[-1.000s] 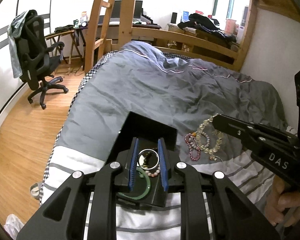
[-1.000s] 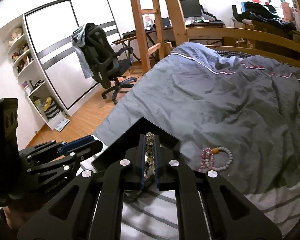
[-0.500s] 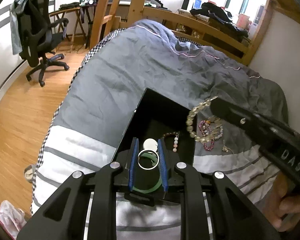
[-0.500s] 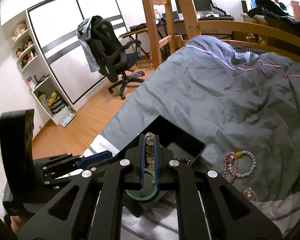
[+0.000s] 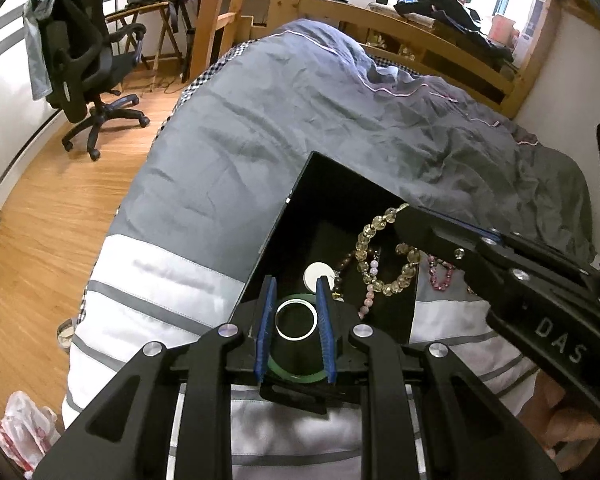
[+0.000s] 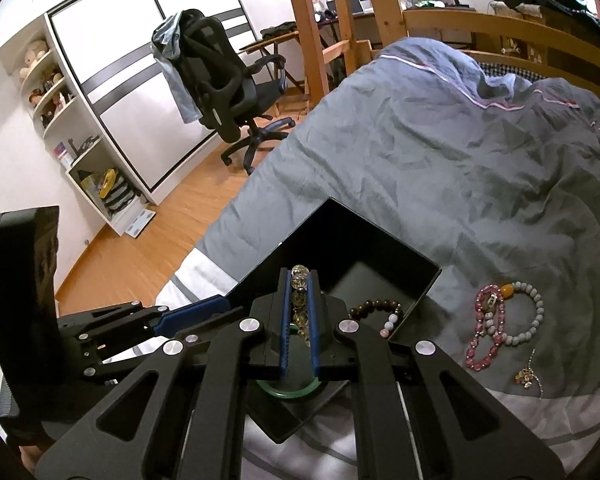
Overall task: Organize jewelry
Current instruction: 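Release the ring into the box with left tool while right tool releases gold bracelet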
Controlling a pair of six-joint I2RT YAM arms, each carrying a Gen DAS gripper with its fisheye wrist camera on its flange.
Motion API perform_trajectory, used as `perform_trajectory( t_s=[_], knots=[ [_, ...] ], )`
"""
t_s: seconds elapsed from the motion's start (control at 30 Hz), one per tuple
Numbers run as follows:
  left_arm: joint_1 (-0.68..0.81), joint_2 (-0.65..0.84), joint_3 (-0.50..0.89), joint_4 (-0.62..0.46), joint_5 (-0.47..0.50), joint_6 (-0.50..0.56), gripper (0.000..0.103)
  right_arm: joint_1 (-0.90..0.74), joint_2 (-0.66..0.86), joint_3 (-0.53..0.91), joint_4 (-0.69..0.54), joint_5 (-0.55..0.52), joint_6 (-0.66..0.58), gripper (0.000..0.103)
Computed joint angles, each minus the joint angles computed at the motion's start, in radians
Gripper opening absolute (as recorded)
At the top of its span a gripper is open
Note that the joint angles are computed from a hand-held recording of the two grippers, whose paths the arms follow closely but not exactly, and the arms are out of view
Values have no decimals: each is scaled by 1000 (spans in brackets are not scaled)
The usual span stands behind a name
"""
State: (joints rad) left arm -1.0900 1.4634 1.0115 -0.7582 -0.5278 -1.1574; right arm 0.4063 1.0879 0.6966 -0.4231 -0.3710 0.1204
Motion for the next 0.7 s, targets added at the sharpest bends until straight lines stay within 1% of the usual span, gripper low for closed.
perform_trajectory(
  t_s=[0.07, 0.1, 0.13, 0.17, 0.2, 0.23, 0.33, 0.37, 0.4, 0.43, 0.5, 0.57, 0.7],
  knots=[
    [-5, 4, 9, -13, -13, -7, 28, -6, 22, 8, -2, -15, 3, 9],
    [-10, 13, 22, -36, -26, -24, 47, -9, 32, 12, -5, -27, 1, 13],
    [-20, 22, 35, -63, -51, -40, 58, -5, 39, 15, -6, -23, 3, 19],
    [-25, 28, 45, -84, -68, -48, 59, -4, 39, 11, 0, -14, 1, 42],
    [-28, 31, 52, -99, -77, -54, 62, -4, 34, 8, 4, -13, 3, 69],
    [-29, 24, 50, -101, -83, -67, 70, -11, 16, -3, 20, -22, 17, 76],
    [-30, 23, 56, -129, -106, -92, 78, -31, -18, -1, 16, -20, 26, 85],
    [-31, 28, 63, -144, -117, -101, 82, -39, -24, 4, 10, -10, 21, 96],
    [-36, 38, 76, -166, -138, -116, 91, -49, -36, 6, 6, 7, 21, 99],
    [-44, 49, 91, -190, -161, -131, 94, -67, -56, 6, 1, 28, 20, 99],
    [-55, 58, 110, -200, -189, -134, 95, -108, -71, 19, -29, 34, -4, 99],
    [-60, 52, 104, -163, -201, -115, 95, -164, -86, 35, -66, 30, -34, 99],
    [-76, 76, 116, -94, -213, -58, 96, -307, -116, 65, -146, -21, -124, 99]
  ],
)
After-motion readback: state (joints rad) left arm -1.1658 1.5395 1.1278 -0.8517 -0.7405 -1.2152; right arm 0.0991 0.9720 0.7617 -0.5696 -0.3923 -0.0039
